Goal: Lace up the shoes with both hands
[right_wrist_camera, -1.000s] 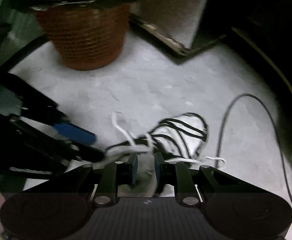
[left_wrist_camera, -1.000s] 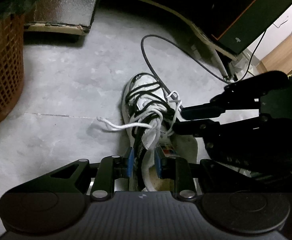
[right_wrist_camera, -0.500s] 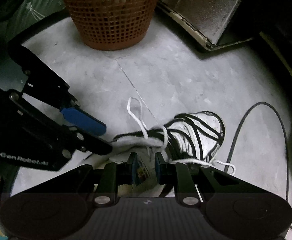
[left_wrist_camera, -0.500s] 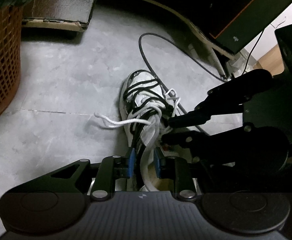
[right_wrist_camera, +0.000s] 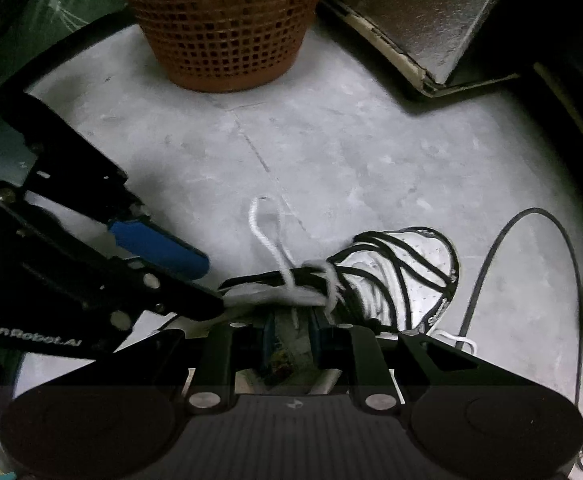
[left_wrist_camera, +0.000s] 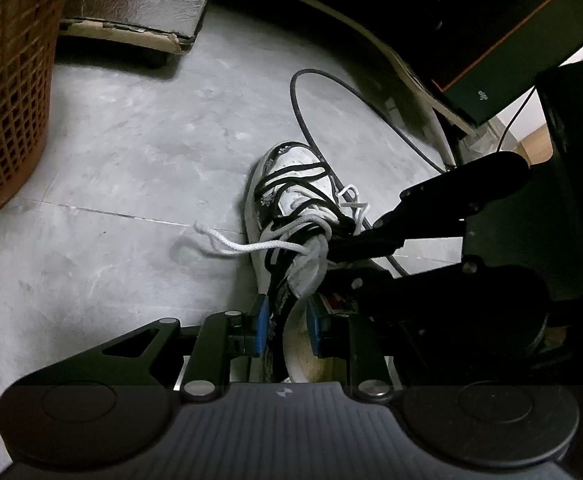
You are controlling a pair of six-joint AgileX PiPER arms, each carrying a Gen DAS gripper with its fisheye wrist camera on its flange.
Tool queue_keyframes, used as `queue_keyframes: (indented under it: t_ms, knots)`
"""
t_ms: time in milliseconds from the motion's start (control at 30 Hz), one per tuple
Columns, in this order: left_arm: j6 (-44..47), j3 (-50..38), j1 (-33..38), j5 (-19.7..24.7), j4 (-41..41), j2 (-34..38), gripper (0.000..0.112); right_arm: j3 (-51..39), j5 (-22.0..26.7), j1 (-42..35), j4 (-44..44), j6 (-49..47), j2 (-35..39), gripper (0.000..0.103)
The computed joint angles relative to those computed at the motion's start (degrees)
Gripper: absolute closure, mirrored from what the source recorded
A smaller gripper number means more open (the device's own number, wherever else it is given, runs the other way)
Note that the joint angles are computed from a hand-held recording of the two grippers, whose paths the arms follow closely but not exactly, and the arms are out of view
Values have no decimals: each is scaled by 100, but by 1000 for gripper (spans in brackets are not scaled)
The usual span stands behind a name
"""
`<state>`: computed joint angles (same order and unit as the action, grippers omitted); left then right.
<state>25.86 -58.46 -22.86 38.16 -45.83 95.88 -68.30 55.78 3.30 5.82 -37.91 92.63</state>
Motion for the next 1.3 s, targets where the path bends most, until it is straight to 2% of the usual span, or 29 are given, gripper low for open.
queue_keyframes:
  t_ms: [167, 300, 633, 933, 1067, 1300]
  knots:
    - [-98, 15, 6, -44, -8, 16, 91, -102, 49, 22, -25, 156, 111, 83]
    - [-185, 8, 9, -63, 20, 28, 91, -184, 126, 34, -7, 134, 156, 99]
    - [-168, 57, 41, -105, -187, 60, 89, -344, 381, 7, -66, 294, 182, 100]
    - [637, 208, 232, -98, -1251, 70, 90, -332, 496, -77, -26, 406, 196, 100]
    - [914, 169, 189, -87, -1499, 120, 87, -359, 527, -104, -1, 456, 199, 100]
    - [477, -141, -7, -204, -929, 342, 82, -367, 567, -91, -25, 458, 179, 101]
